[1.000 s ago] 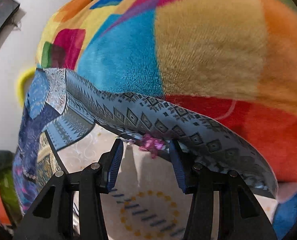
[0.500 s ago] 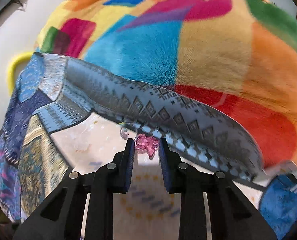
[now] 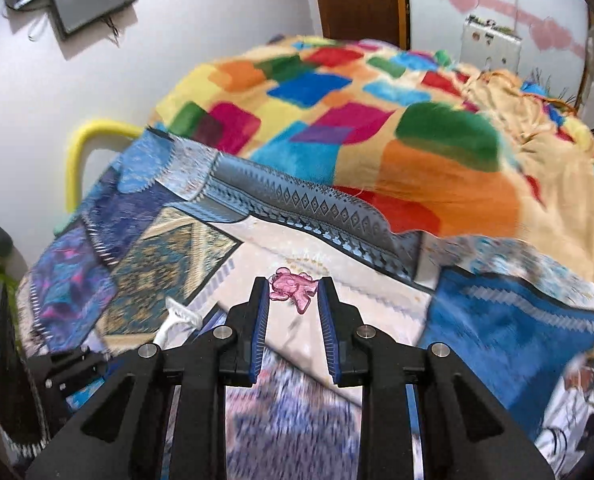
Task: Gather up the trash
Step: 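Carry the white razor and pink piece down over the white bin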
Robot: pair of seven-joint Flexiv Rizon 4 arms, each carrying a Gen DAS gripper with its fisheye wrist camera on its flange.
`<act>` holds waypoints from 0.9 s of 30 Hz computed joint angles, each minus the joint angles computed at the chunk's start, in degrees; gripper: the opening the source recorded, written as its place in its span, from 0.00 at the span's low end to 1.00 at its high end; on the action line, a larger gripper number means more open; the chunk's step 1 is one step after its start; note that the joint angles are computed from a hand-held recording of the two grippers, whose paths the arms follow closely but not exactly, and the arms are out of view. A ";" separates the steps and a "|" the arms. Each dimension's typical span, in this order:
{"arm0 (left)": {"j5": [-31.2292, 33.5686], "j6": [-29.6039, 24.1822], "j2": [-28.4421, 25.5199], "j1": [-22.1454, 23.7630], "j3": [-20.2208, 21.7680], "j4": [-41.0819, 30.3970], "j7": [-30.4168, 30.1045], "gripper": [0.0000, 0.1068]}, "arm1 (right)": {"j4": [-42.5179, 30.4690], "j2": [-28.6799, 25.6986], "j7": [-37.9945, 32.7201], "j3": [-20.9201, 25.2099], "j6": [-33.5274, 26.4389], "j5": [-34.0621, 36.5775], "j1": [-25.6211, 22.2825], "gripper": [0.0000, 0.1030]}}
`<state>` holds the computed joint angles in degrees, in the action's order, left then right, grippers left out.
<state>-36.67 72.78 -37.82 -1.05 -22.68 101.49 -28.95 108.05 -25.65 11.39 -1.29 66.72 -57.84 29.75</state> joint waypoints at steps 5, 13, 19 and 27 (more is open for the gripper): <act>-8.07 2.38 9.63 5.13 -5.27 9.53 5.79 0.07 | 2.82 5.20 5.84 1.78 -2.31 -3.64 1.75 0.22; -28.56 -0.76 26.76 8.25 -6.50 21.78 19.67 0.07 | 5.03 11.87 11.72 8.15 -8.44 -6.32 3.20 0.22; -32.27 -8.42 36.22 7.82 1.29 26.77 21.14 0.07 | 2.58 13.13 11.80 12.16 -16.06 -5.56 6.79 0.22; -30.67 -16.06 43.05 7.53 13.82 30.48 22.22 0.07 | -3.17 10.31 11.40 13.90 -20.95 -6.58 13.31 0.22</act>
